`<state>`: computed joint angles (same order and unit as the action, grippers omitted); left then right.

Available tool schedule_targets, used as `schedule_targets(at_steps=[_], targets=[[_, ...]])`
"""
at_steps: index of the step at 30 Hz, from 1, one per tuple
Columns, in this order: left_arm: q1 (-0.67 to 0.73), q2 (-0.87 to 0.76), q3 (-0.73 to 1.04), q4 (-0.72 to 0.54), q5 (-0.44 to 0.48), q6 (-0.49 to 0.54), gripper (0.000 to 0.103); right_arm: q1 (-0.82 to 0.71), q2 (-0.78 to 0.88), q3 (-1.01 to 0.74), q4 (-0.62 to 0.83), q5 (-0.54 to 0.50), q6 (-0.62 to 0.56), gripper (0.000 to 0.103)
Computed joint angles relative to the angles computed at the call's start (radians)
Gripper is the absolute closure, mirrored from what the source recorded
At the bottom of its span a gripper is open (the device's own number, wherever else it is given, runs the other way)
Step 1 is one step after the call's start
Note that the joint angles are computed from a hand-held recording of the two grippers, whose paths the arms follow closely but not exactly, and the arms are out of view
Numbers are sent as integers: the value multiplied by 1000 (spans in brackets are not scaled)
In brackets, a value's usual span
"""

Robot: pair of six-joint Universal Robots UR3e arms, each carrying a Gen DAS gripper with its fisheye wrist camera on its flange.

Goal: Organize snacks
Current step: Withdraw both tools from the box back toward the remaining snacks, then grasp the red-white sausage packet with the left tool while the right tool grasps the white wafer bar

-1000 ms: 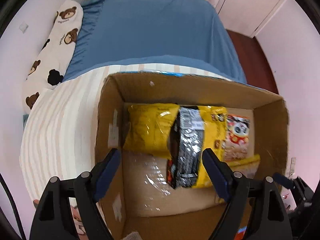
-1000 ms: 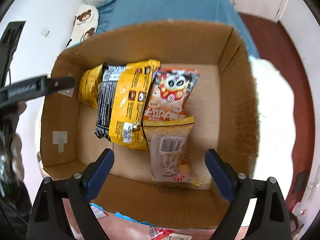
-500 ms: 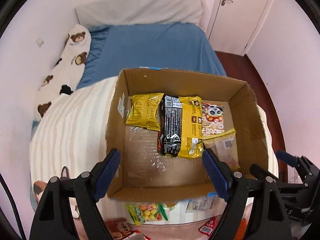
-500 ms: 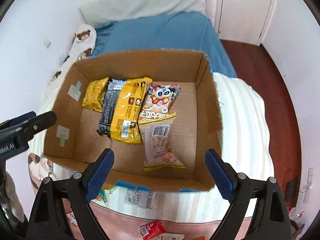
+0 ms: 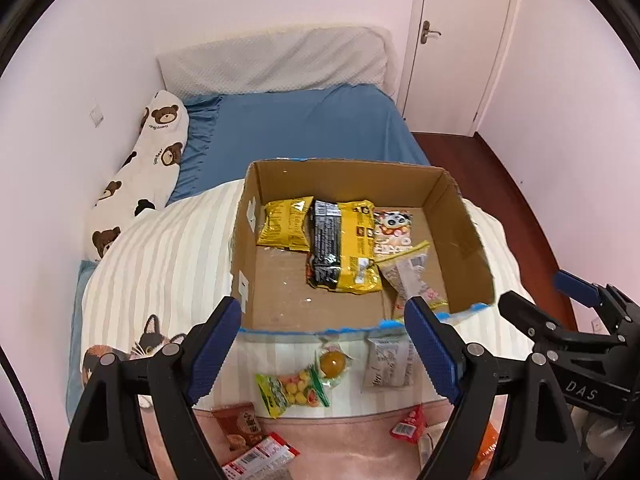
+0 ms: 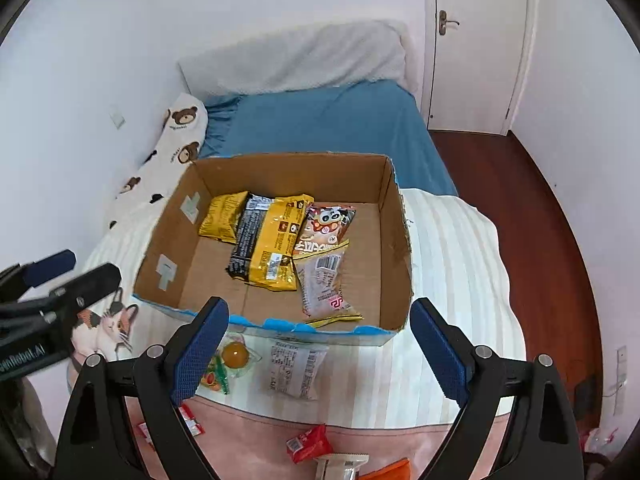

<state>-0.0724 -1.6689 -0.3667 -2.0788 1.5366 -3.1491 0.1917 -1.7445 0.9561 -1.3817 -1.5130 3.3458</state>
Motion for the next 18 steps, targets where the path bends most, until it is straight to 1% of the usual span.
schedule_targets(at_steps=[2, 3, 6, 8, 9, 10, 11, 13, 14, 16, 18], targets=[[-4, 33, -32, 6, -3, -6, 20, 4, -12, -12, 24, 5, 4, 9], [4, 72, -95, 37, -23, -6, 20, 3, -23, -7, 36, 11, 10, 9], [21, 164, -235, 65, -36, -4, 20, -14, -75, 59, 70, 49, 18, 9], [44, 257, -386, 93, -27, 7, 20, -24, -131, 153, 87, 77, 25, 9], [64, 309, -469, 125, -46, 15, 20, -23, -156, 205, 101, 86, 28, 9], [79, 353, -543, 133, -38, 32, 20, -26, -183, 252, 111, 97, 33, 9], [97, 406, -633, 145, -27, 54, 20, -32, -212, 305, 121, 114, 35, 9], [152, 518, -820, 152, -3, 131, 20, -43, -276, 427, 142, 151, 35, 9], [163, 551, -880, 148, 9, 153, 20, -48, -306, 488, 151, 164, 35, 9], [230, 636, -1035, 117, 26, 253, 20, -59, -369, 607, 174, 195, 31, 9], [251, 689, -1171, 113, 72, 318, 20, -72, -412, 699, 194, 224, 23, 9]])
